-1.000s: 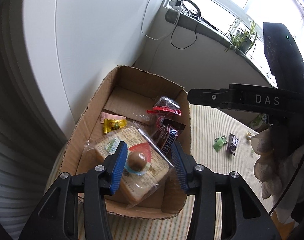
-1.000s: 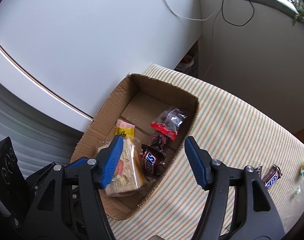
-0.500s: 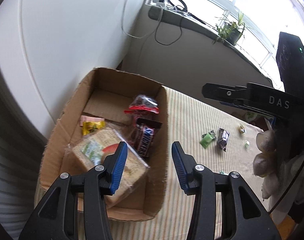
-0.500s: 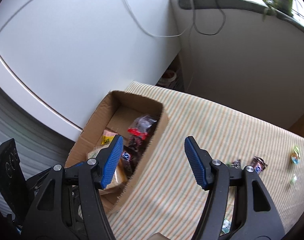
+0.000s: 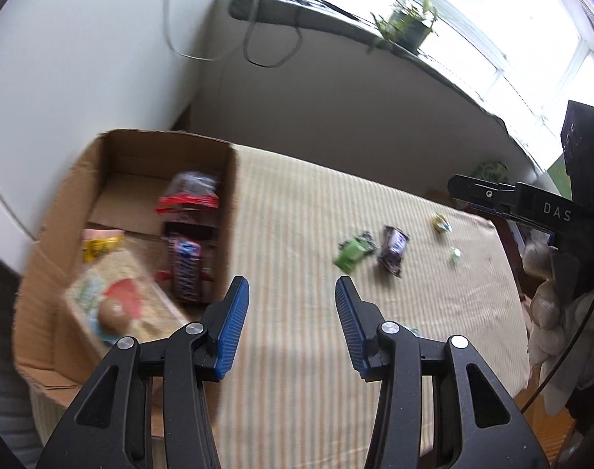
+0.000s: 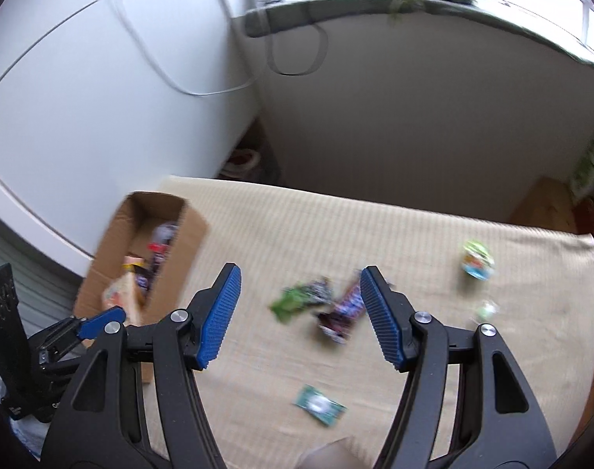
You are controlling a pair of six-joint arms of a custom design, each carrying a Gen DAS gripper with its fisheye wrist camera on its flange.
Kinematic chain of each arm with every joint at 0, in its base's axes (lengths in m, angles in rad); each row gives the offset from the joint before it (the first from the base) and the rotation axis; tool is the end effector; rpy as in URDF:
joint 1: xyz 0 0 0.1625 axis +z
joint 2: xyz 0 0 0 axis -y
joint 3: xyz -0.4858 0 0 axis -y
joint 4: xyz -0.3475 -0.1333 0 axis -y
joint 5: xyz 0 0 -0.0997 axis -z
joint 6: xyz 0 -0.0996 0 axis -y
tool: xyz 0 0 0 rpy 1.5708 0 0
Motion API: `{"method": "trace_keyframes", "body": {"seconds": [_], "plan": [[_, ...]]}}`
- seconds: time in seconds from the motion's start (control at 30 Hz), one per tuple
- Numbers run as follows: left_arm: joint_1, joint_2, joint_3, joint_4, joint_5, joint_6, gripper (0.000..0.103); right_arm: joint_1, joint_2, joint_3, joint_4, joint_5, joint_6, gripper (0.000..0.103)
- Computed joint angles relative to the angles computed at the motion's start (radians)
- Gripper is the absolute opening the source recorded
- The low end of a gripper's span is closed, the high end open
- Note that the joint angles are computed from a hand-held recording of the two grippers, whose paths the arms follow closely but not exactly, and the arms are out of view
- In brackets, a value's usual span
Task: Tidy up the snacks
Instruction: 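Move both open tools back over the remaining snacks on the table, then grasp the green candy with the left tool while the right tool grasps a small clear bag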
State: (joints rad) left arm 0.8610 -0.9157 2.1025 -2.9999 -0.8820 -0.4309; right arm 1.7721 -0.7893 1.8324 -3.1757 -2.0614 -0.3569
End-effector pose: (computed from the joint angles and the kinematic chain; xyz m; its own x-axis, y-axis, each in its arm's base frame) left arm -0.2037 -0.5388 0.1748 -0.8866 0.0445 -0.4604 0.2887 0.8309 -0.4757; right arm 0.2143 -0.6180 0.1859 -0.7977 -0.2245 0.5597 -0.4780 0.8013 -0.3598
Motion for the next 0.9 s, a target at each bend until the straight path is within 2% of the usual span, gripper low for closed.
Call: {"method": "trace_keyframes", "body": {"seconds": [0.2,0.4,0.53,0.67,0.8,0.9], "plan": [[0.005,0.061,-0.052,0.025,-0.051,0.037,0.045,-0.071,-0.075,0.053,0.018,-0.028,0.028,0.066],[0.015,0.136,-0.118,0.032,-0.069,0.067,0.045,-0.144,-0.131,0.12,-0.011,-0.058,-0.008,0.066],[0.025,0.174,-0.159,0.049,-0.083,0.091,0.045,-0.197,-0.165,0.147,-0.014,-0.045,-0.018,0.066],[0.031,0.203,-0.183,0.063,-0.073,0.11,0.045,-0.222,-0.153,0.131,-0.01,-0.053,-0.028,0.066],[0.047,0.222,-0.2,0.077,-0.076,0.101,0.045,-0.233,-0.124,0.094,-0.015,-0.072,-0.072,0.066],[0.056,0.236,-0.215,0.088,-0.06,0.101,0.045,-0.247,-0.095,0.045,0.029,-0.081,-0.058,0.066]]}}
